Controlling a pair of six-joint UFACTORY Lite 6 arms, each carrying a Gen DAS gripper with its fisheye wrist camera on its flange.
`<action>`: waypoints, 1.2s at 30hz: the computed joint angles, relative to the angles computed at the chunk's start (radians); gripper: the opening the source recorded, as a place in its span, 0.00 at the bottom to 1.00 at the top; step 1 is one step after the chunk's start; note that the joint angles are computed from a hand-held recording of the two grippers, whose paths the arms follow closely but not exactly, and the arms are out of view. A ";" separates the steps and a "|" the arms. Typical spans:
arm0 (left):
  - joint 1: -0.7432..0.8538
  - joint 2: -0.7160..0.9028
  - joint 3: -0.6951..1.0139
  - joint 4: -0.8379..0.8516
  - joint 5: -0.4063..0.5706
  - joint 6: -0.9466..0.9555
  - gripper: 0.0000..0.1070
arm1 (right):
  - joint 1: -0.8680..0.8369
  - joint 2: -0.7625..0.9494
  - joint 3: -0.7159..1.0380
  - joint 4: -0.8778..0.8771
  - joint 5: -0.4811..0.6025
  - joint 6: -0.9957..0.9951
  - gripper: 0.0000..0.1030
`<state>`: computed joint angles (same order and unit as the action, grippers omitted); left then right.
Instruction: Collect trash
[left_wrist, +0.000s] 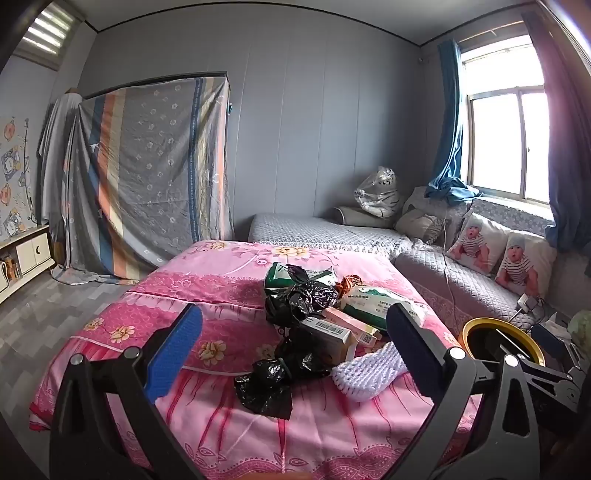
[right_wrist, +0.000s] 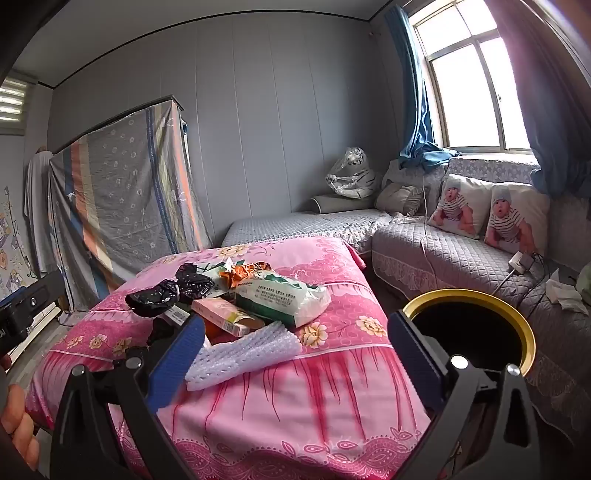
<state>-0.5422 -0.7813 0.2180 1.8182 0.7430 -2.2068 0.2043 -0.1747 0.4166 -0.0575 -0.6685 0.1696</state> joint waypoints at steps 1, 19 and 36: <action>0.001 0.001 0.001 -0.001 -0.001 0.000 0.89 | -0.002 0.002 0.000 -0.006 -0.004 0.007 0.93; 0.019 0.003 -0.005 0.013 -0.019 -0.010 0.89 | -0.013 0.016 0.002 -0.026 -0.012 0.028 0.93; 0.013 -0.001 0.008 -0.009 -0.019 0.014 0.89 | -0.032 0.023 0.006 -0.053 -0.011 0.048 0.93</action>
<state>-0.5292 -0.7819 0.2260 1.8095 0.7240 -2.1924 0.1725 -0.1522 0.4230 -0.1102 -0.6793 0.2174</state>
